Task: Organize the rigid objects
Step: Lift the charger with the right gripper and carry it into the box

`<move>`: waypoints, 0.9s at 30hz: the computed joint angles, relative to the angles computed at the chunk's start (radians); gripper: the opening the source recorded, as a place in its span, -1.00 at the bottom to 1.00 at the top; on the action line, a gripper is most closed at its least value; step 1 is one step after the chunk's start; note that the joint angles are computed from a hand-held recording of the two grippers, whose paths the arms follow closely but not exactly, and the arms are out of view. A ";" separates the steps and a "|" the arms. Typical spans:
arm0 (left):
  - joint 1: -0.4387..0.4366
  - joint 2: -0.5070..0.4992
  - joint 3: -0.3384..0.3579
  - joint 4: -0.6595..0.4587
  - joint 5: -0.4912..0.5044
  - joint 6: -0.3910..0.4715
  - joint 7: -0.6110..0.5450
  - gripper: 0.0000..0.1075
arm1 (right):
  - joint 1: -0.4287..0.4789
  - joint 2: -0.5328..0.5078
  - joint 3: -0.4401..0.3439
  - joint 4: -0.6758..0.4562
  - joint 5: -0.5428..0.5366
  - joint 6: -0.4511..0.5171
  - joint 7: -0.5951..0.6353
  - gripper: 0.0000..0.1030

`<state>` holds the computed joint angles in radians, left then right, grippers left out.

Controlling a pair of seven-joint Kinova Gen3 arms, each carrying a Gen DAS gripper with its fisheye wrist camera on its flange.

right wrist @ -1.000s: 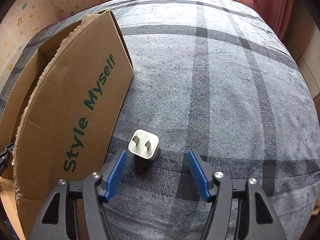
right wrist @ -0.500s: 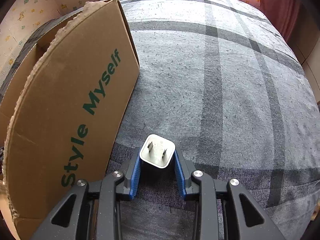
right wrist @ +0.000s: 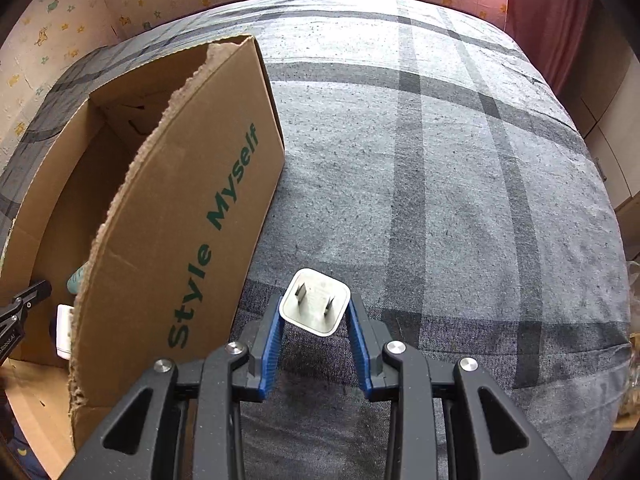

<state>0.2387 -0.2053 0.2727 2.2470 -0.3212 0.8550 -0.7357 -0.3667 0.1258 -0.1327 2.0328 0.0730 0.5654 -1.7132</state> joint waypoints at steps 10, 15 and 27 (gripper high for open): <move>-0.004 -0.005 -0.002 0.005 0.005 -0.007 -0.012 -0.79 | -0.026 -0.115 -0.027 0.019 0.069 0.059 -0.101 -0.35; -0.008 -0.008 -0.001 0.009 0.007 -0.011 -0.013 -0.79 | -0.036 -0.145 -0.050 0.000 0.108 0.095 -0.150 -0.35; -0.011 -0.010 0.002 0.008 0.008 -0.008 -0.018 -0.79 | -0.037 -0.199 -0.074 -0.040 0.126 0.136 -0.175 -0.35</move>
<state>0.2277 -0.2157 0.2748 2.2547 -0.3131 0.8472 -0.7538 -0.4038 -0.0732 -0.2070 1.9930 0.1987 0.7009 -1.8879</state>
